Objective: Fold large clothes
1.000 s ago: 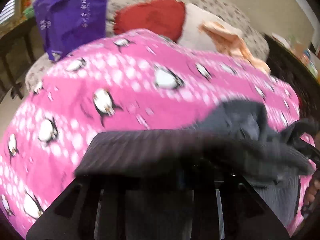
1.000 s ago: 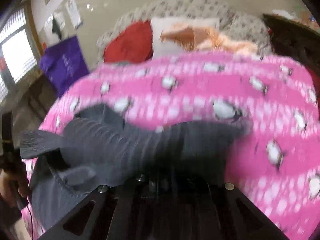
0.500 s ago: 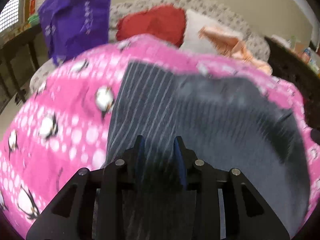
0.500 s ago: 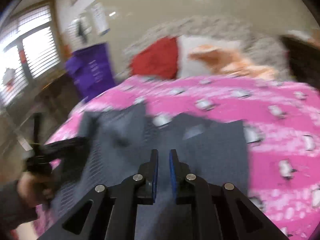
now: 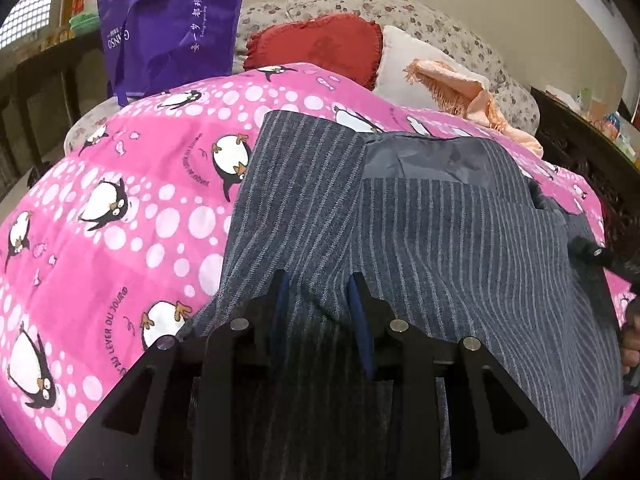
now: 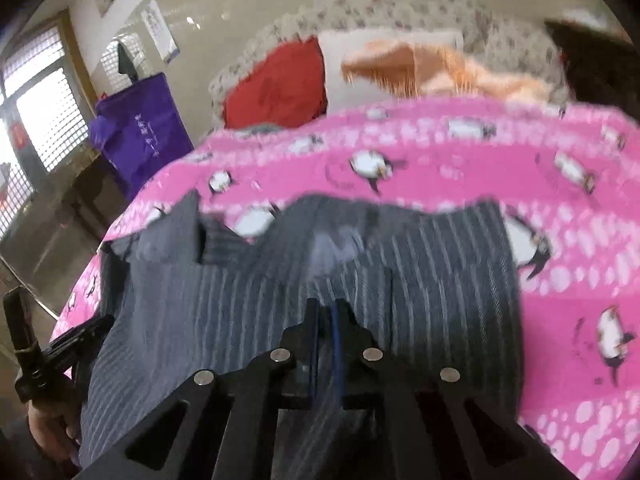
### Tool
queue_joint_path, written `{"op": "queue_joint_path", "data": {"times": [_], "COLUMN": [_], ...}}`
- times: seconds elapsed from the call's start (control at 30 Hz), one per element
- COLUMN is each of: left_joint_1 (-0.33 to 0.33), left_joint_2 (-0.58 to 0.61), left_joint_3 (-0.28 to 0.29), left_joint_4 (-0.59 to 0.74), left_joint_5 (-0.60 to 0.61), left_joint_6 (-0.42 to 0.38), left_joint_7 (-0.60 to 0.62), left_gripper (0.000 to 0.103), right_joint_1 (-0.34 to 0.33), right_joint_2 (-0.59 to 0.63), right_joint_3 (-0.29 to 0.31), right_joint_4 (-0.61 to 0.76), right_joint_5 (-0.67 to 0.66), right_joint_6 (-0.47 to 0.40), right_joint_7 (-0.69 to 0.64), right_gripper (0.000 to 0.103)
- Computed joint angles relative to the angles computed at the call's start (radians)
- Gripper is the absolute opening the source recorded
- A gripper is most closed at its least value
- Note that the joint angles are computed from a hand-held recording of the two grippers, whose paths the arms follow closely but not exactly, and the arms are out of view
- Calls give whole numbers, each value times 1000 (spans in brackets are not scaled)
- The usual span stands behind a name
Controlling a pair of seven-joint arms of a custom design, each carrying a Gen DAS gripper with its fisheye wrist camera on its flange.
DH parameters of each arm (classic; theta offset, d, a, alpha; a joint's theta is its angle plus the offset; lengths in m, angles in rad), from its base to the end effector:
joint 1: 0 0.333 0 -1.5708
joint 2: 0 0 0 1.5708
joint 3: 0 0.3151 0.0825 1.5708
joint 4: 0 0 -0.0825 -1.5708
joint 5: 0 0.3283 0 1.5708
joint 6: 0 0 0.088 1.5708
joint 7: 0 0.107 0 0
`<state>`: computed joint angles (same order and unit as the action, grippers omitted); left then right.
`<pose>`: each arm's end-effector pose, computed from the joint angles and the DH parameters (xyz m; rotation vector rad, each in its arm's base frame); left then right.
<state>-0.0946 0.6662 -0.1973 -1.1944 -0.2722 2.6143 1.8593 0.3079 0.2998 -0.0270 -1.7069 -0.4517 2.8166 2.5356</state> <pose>0.7170 -0.1560 0.5014 -1.5565 2.1290 -1.0610 0.6086 0.2004 0.5312 -1.3876 1.9031 -0.5500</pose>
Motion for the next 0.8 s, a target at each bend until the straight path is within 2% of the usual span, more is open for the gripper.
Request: {"op": "queue_joint_path", "data": {"times": [0.07, 0.13, 0.2, 0.23, 0.27, 0.3, 0.33, 0.37, 0.4, 0.47, 0.5, 0.53, 0.57, 0.6, 0.63, 0.67, 0.7, 0.8], "left_joint_1": [-10, -22, -31, -32, -32, -31, -32, -35, -36, -52, -61, -67, -67, -62, -57, -53, -52, -60], "left_joint_2": [-1, -1, 5, 7, 8, 8, 8, 8, 8, 6, 11, 12, 12, 13, 14, 16, 18, 16], "left_joint_3": [11, 22, 32, 33, 33, 32, 32, 35, 37, 55, 64, 71, 71, 65, 59, 55, 54, 61], "left_joint_4": [-1, -1, 10, 13, 14, 15, 15, 14, 14, 8, 16, 18, 19, 19, 20, 23, 28, 27], "left_joint_5": [13, 32, 51, 57, 60, 62, 65, 70, 75, 101, 116, 129, 135, 134, 131, 129, 129, 142], "left_joint_6": [2, 4, -2, -3, -3, -4, -4, -3, -1, 8, 6, 6, 5, 5, 2, -1, -5, -5], "left_joint_7": [-11, -22, -36, -39, -41, -43, -45, -50, -51, -68, -80, -88, -91, -90, -87, -86, -86, -95], "left_gripper": [30, 30, 30, 30, 30, 30, 30, 30, 30, 30, 30, 30, 30, 30, 30, 30, 30, 30], "right_joint_1": [24, 20, 11, 30, 74, 97, 97, 63, 64, 89, 75, 32, -17, -43, -42, -22, 16, 50], "right_joint_2": [-20, -9, 34, 64, 81, 82, 49, 12, -33, -92, -103, -102, -86, -65, -70, -90, -122, -241], "right_joint_3": [-17, 13, 61, 50, 3, -36, -39, -13, -22, -45, -31, 18, 79, 113, 112, 89, 53, 29], "right_joint_4": [-15, 4, 78, 140, 167, 160, 117, 51, -7, -71, -93, -114, -113, -102, -108, -136, -150, -249], "right_joint_5": [-40, -28, 12, 41, 39, 34, 32, -16, -73, -156, -142, -58, 91, 189, 219, 185, 98, -104], "right_joint_6": [49, 94, 1, -114, -194, -219, -187, -100, -52, -43, -29, -18, -52, -122, -136, -104, -119, -129], "right_joint_7": [52, 21, -56, -92, -73, -11, 45, 115, 182, 248, 231, 145, -2, -91, -110, -63, 29, 245], "right_gripper": [6, 7, 9, 9, 9, 9, 9, 9, 9, 9, 9, 9, 9, 7, 7, 7, 7, 9]}}
